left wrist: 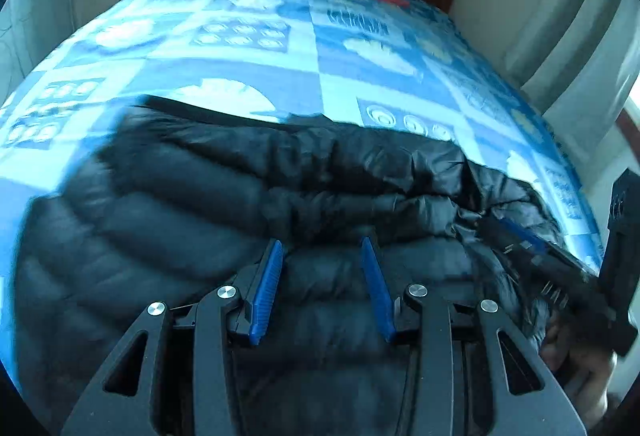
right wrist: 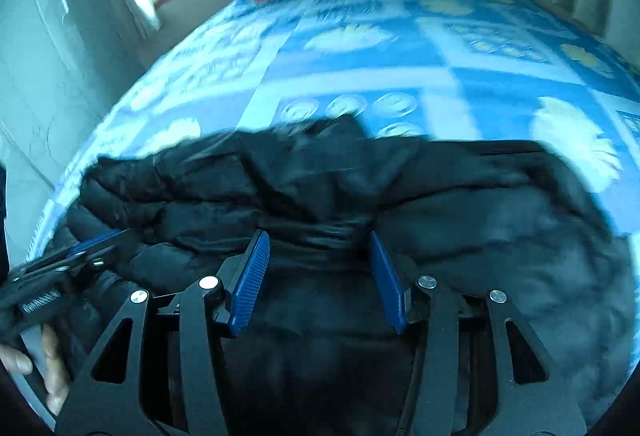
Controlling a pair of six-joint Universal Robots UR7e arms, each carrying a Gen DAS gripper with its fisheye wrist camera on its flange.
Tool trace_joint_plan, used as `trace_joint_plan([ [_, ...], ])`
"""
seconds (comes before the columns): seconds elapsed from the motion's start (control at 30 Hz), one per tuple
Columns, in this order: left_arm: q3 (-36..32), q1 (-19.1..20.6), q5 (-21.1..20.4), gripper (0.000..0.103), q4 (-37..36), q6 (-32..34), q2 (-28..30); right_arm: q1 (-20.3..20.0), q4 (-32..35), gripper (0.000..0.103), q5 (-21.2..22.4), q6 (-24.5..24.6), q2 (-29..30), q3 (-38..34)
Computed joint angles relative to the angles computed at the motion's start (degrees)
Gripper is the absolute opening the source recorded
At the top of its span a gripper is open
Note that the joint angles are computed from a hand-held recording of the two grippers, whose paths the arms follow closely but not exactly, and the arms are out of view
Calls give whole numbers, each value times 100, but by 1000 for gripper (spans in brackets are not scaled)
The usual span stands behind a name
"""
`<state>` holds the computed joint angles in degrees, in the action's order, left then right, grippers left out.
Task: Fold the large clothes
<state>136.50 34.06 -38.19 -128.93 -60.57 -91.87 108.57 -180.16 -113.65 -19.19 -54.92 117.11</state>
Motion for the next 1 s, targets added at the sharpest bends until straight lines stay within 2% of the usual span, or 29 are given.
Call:
trace_joint_plan([
  [0.07, 114, -214, 262, 42, 709, -490, -360, -44, -252, 50, -379, -121, -95, 117],
  [0.13, 238, -193, 283, 42, 892, -713, -562, -199, -265, 48, -575, -75, -69, 127],
  [0.2, 327, -1, 168, 42, 526, -439, -471, -338, -221, 46, -438, 7, -42, 142],
  [0.3, 105, -107, 275, 42, 1190, -807, -315, -72, -281, 46, -880, -73, -3, 146],
  [0.43, 216, -623, 269, 42, 1806, -1528, -736, 88, -441, 46, -375, -105, -419, 650],
  [0.5, 318, -791, 280, 42, 2179, -1991, -875, 100, -420, 46, -354, -34, -424, 778],
  [0.6, 525, -696, 306, 42, 1821, -1740, -816, 43, -915, 47, -506, -238, -116, 876],
  [0.7, 448, -647, 329, 42, 1919, -1730, -672, 105, -788, 47, -595, -205, -100, 777],
  [0.77, 453, -752, 292, 42, 2029, -1837, -841, 114, -679, 47, -470, -68, -370, 915],
  [0.83, 514, -977, 222, 42, 2352, -2122, -1161, 95, -713, 47, -404, -31, -652, 1123],
  [0.93, 576, -1492, 115, 42, 3374, -2923, -1661, -5, -763, 48, -408, -18, -1151, 1561],
  [1.0, 588, -1993, -69, 42, 4303, -3690, -1992, -86, -892, 49, -529, -57, -1519, 1904],
])
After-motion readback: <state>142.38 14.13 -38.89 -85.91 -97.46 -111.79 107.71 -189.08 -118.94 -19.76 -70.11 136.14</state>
